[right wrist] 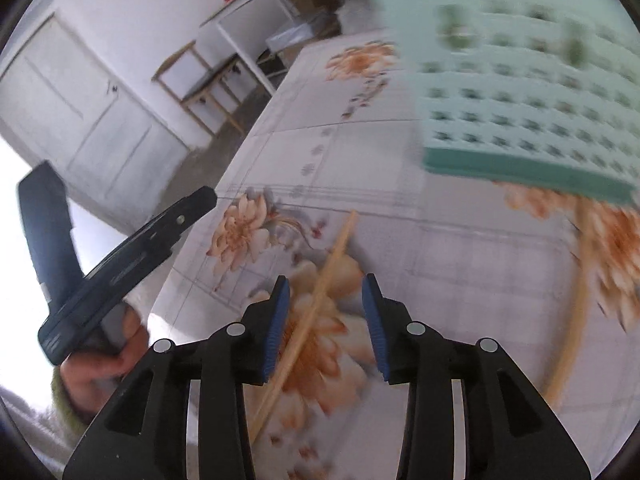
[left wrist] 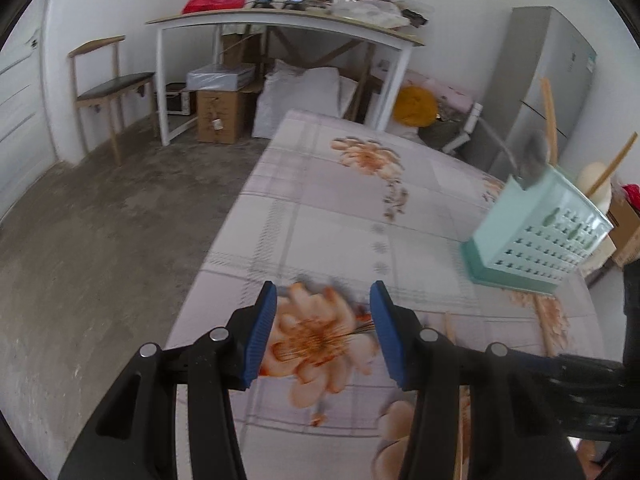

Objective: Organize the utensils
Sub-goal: 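Grasp another wooden chopstick on the table with the right tool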

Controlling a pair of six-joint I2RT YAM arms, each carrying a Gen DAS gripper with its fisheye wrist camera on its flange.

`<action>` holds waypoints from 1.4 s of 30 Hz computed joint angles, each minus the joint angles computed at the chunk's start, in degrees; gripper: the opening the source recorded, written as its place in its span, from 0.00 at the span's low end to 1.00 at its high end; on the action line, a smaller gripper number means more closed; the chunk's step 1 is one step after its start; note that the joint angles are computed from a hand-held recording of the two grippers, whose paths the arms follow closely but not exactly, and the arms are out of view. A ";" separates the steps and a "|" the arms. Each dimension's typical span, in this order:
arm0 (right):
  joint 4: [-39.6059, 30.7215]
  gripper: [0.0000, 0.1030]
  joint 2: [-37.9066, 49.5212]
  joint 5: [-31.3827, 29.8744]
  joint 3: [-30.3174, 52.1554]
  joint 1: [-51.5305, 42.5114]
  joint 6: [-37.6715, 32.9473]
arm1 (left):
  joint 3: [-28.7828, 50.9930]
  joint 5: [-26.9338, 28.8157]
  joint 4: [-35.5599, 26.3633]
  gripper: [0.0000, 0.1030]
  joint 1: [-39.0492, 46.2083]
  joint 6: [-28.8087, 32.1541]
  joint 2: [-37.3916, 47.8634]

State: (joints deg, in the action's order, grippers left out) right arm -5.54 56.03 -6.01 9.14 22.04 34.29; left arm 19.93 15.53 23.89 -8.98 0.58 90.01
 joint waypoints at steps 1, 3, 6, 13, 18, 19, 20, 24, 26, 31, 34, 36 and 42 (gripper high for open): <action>1.89 0.36 3.88 1.31 0.96 0.91 -0.40 | -0.17 0.06 0.16 0.45 0.66 0.21 -0.03; 4.16 0.34 13.02 7.37 4.78 5.21 -0.80 | -0.47 0.00 0.27 0.45 1.89 0.69 -0.16; 4.08 0.25 18.34 13.52 7.63 10.08 0.06 | -0.83 0.16 0.55 0.45 3.04 1.00 -0.40; 2.35 0.04 15.47 12.31 6.32 8.19 -1.98 | -1.23 0.45 0.50 0.45 3.35 0.83 -1.16; -7.35 0.03 -3.43 8.62 3.24 4.24 -3.08 | -1.56 1.13 0.76 0.45 2.82 0.35 -1.45; -11.07 0.03 -8.37 8.65 3.53 3.71 -3.45 | -1.57 1.26 0.84 0.45 2.63 0.25 -1.36; -14.81 0.03 -12.95 9.28 4.12 3.51 -3.82 | -1.63 1.58 0.93 0.45 2.40 0.21 -1.35; -32.74 0.03 -31.35 13.46 10.70 2.70 -6.05 | -1.86 2.31 1.48 0.45 1.46 -0.28 -1.57; -37.60 0.03 -35.68 13.44 15.38 -0.93 -9.14 | -1.87 2.51 1.57 0.45 1.15 -0.41 -1.59; -41.82 0.03 -39.08 6.00 25.87 -17.72 -20.72 | -2.09 2.91 1.40 0.45 0.83 -0.56 -2.03; -39.82 0.03 -36.80 -2.34 29.83 -30.63 -27.63 | -2.20 2.94 1.39 0.45 0.97 -0.75 -2.23; -36.99 0.03 -34.30 -7.93 31.67 -38.64 -30.80 | -2.41 2.99 1.74 0.45 1.26 -0.80 -2.29; -21.12 0.03 -26.08 -10.11 30.26 -44.00 -31.93 | -2.96 2.75 1.80 0.45 1.62 -0.91 -3.46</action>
